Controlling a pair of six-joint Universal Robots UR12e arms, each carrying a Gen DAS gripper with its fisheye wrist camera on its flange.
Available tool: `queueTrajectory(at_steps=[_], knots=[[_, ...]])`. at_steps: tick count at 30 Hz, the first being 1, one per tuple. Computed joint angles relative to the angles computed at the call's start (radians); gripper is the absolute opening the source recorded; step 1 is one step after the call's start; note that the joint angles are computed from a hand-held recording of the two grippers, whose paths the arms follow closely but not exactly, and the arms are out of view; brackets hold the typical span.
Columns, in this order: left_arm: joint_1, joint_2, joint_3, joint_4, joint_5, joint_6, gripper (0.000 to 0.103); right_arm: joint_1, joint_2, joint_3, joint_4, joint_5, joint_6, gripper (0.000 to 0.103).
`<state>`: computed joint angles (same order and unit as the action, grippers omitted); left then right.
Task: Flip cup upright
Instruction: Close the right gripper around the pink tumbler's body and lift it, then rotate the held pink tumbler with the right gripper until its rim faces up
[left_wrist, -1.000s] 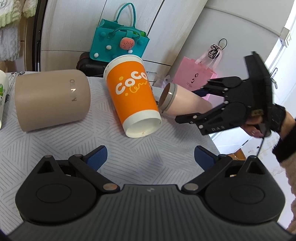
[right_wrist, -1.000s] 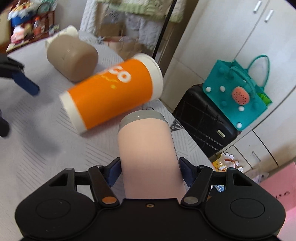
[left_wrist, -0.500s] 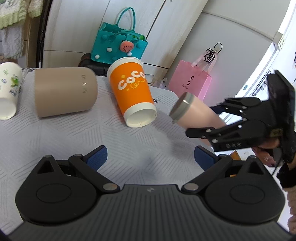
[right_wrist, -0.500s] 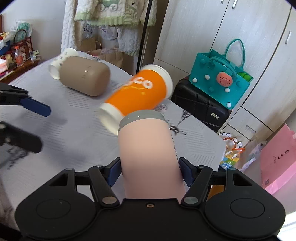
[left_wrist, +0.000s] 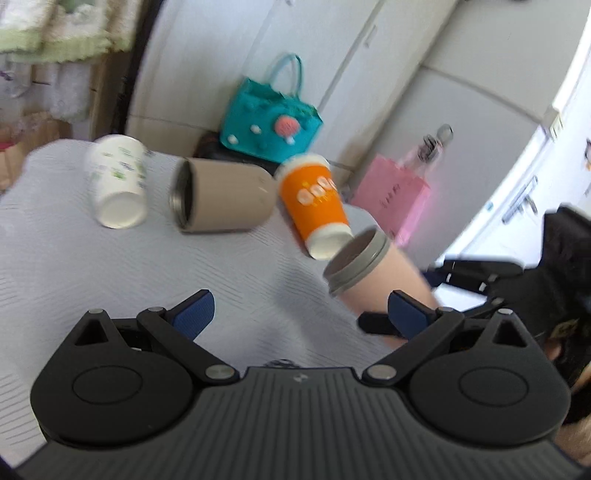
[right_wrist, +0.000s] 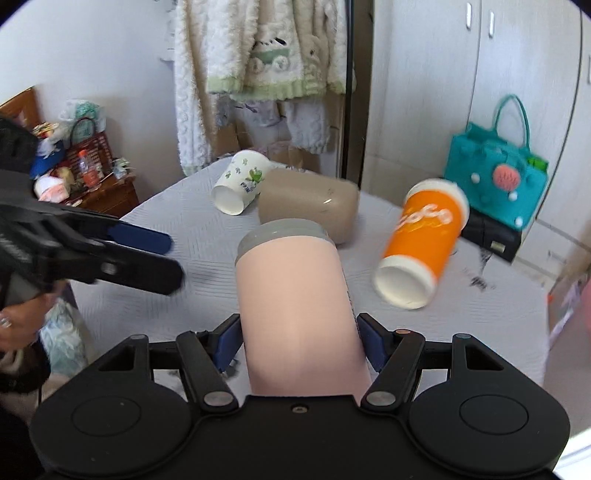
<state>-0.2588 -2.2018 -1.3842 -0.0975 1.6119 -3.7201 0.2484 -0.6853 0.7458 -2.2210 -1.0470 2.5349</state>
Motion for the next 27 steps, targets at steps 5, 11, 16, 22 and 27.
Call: queueTrajectory(at_steps=[5, 11, 16, 22, 27], knots=[[0.009, 0.035, -0.068, 0.024, 0.063, -0.049, 0.101, 0.027, 0.050, -0.075, 0.101, 0.007, 0.166, 0.072], [0.038, 0.063, -0.119, 0.019, 0.006, -0.073, 0.101, 0.041, 0.097, -0.146, 0.205, 0.064, 0.240, 0.072], [0.050, 0.060, -0.125, 0.022, -0.025, -0.089, 0.101, 0.051, 0.092, -0.133, 0.203, 0.046, 0.230, 0.072], [0.078, 0.031, -0.104, 0.006, -0.153, -0.179, 0.101, 0.050, 0.083, -0.121, 0.170, 0.031, 0.218, 0.084], [0.080, 0.004, -0.074, 0.002, -0.216, -0.194, 0.100, 0.038, 0.077, -0.140, 0.262, 0.060, 0.096, 0.090]])
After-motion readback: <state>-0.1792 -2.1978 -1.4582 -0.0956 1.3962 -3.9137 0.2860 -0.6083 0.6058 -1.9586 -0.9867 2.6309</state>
